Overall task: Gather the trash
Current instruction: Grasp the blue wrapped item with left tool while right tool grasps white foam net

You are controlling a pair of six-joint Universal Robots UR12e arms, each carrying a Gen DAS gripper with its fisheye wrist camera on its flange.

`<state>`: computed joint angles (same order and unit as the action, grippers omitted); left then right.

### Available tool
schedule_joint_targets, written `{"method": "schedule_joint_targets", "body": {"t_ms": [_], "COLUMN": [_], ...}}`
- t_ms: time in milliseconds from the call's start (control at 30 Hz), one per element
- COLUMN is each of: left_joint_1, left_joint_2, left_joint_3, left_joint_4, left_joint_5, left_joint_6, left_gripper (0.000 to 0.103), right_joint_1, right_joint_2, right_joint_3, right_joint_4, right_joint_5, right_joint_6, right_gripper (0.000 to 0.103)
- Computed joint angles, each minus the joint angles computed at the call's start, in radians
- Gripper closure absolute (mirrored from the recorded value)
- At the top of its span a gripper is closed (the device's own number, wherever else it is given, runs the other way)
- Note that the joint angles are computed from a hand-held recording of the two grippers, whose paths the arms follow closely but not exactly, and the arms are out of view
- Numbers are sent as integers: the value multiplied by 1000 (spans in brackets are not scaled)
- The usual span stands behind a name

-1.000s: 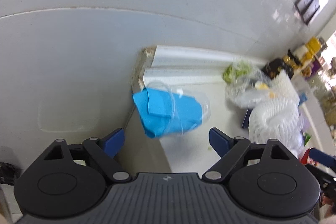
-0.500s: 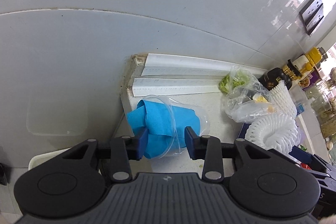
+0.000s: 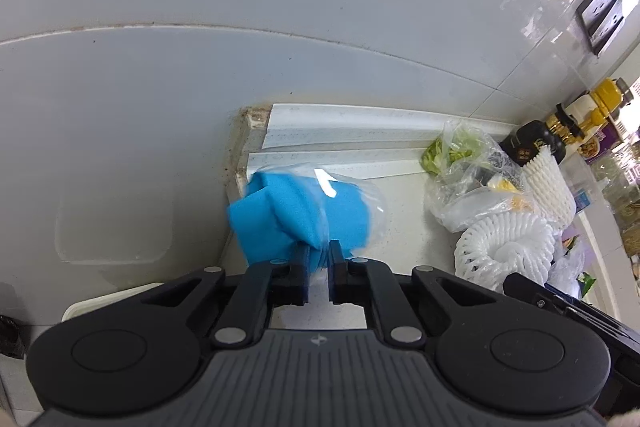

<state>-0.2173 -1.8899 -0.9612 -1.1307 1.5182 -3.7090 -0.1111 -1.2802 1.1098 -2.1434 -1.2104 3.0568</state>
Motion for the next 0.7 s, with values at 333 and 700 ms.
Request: {"method": "schedule_joint_targets", "body": {"t_ms": [333, 700], "left_joint_1": [12, 39], "left_joint_2": [29, 126], "left_joint_3": [-26, -128], "left_joint_4": [43, 44], "left_joint_5": [-18, -26], "left_joint_6": [-13, -23], "left_gripper": [99, 99], "right_joint_1": [-13, -5], "right_joint_2": [-18, -55], "right_joint_3": [7, 19], "right_joint_4": [-38, -56], "right_joint_5": [44, 121], "right_joint_6": [70, 122], "right_gripper": [85, 86]}}
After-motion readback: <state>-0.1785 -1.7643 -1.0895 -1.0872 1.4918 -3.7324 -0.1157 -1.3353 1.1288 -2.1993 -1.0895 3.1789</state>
